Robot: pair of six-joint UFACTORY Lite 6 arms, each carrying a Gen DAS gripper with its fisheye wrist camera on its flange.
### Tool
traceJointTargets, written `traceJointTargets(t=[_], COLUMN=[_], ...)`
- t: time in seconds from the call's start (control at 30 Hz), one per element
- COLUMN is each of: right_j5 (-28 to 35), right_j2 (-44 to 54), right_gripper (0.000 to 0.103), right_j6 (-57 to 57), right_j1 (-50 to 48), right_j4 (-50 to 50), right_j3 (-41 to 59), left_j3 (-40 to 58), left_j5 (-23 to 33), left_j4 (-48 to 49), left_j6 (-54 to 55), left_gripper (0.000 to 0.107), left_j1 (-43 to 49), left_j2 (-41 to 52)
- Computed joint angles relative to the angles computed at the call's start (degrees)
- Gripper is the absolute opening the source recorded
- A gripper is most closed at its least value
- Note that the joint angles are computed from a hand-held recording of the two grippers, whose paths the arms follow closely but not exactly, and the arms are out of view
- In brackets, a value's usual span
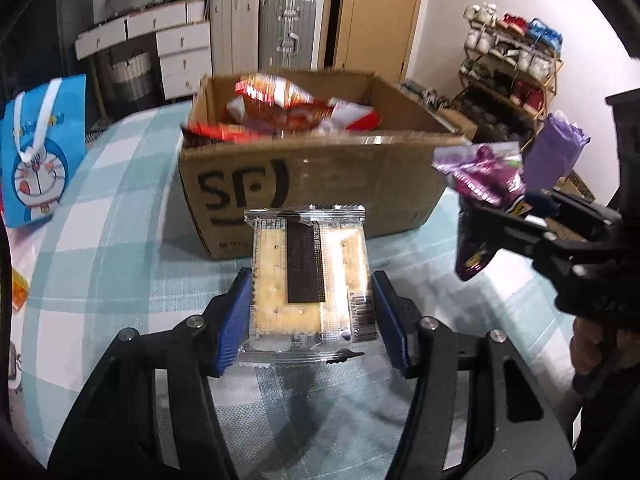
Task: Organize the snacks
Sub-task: 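Carry the cookie packet and purple bag over the box with both tools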
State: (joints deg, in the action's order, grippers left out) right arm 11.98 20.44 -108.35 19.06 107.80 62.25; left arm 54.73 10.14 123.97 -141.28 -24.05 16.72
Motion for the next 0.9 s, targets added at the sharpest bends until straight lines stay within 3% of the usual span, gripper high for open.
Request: traceJointTargets(t=[0.2,0.5,0.73,0.9], right_j5=[-0.29,-0.19,-0.80,-1.05], right_j2=[-2.86,-5.53,-6.23,-4.72], right_gripper=[0.058,0.058,0.058,0.058], right_j6=[-6.73,-7.43,2.24,15.54], right_j1=[0.90,0.72,0.60,0.45], right_j4=[7.04,8.60,-0.96,-13.85], right_j3=[-1.68,-2.40,0.45,5.87], left_j3=[-4.08,-4.79,-3.43,-1.09], left_j5=[1.85,1.21,2.84,3.45], left_j4=[-2.81,-17.98,-36.13,-46.06], left_j6=[1.50,16.41,36.08,46.46], left_gripper=[0.056,0.056,0.056,0.056], left_j1=[-1.51,-0.92,-0.87,0.37], left_j2=[-7.92,-14.98,-19.02,-19.93])
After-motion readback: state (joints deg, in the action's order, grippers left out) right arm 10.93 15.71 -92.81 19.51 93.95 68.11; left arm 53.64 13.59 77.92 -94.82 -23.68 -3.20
